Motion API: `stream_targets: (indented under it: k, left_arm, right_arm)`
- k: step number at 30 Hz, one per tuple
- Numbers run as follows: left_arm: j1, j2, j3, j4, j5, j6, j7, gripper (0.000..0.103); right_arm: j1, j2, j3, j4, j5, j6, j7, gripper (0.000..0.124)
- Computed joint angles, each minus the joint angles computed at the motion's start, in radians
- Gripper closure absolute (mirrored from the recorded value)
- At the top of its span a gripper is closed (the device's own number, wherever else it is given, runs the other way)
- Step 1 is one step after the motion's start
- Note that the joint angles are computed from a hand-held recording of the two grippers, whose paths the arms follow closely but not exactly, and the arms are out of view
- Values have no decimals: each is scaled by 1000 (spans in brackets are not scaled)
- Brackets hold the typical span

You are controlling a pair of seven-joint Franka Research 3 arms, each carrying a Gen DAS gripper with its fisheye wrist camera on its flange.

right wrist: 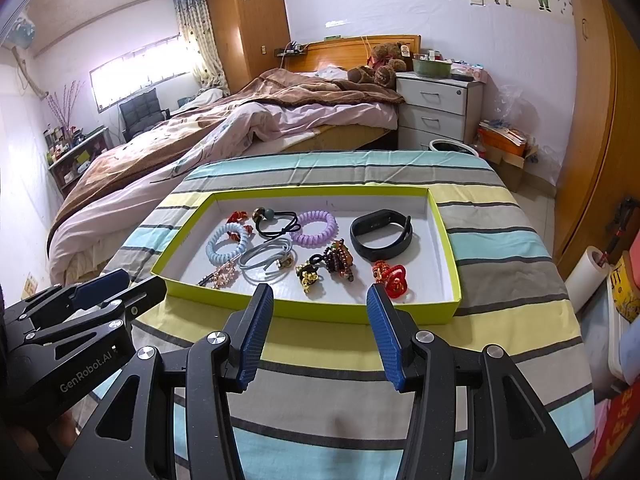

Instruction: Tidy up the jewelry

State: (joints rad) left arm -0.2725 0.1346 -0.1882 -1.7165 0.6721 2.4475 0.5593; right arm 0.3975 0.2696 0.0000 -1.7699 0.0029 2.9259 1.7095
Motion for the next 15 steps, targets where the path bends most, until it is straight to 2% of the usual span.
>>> stream_targets:
  k: [15]
  left_arm:
    - [-1,3,1,2,1,1,-4,58]
  right_arm:
    - [0,-4,0,-7,-1,2,1,74]
